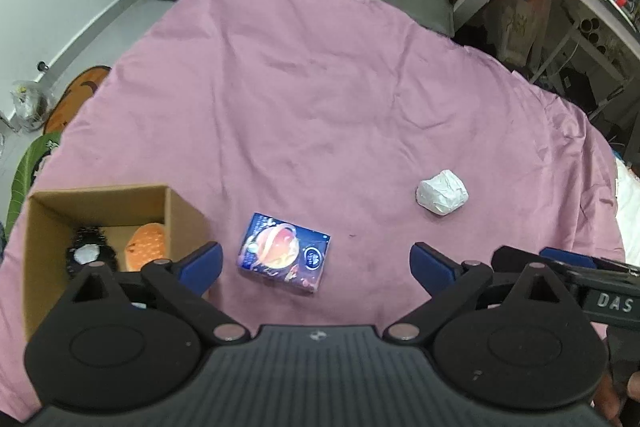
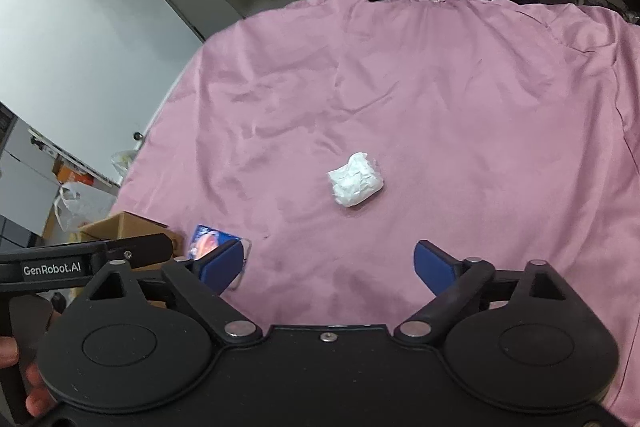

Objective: Organize soft objects
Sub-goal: 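Move both grippers toward the blue tissue pack and white paper ball, then grasp the blue Vinda tissue pack with the left gripper while the right grasps the white paper ball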

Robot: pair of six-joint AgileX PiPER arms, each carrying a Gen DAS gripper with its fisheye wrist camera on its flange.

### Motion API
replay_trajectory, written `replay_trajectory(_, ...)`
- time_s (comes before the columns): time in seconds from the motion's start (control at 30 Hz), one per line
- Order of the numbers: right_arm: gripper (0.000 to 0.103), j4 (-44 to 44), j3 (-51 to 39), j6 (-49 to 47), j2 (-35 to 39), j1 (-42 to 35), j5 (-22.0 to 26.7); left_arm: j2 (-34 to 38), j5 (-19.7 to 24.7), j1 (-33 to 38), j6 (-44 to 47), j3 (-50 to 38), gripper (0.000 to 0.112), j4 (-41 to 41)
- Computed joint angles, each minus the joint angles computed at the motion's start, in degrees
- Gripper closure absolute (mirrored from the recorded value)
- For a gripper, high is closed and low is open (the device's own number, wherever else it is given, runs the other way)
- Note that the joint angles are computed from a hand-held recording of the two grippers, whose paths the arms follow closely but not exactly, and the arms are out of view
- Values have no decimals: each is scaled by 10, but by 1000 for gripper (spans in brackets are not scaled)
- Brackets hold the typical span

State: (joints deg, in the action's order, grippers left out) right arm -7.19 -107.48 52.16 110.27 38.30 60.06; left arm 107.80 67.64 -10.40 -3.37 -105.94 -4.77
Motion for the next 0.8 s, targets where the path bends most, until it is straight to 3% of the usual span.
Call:
replay_trajectory(0.13,21,24,-13,-31,24,-20,-6,29,-4,-8,4,-11,12,9)
replay_trajectory(0.63,21,66,-123,-117,127,-60,22,128,5,-20,3,-57,13,51)
replay_trajectory(0.7,24,69,-133,-119,139,-62,26,124,-16,-24,12,-41,13,60)
replay_trajectory(0.8,28,77,-154,-125,157,-65,34,144,-3,-19,16,-63,14,50)
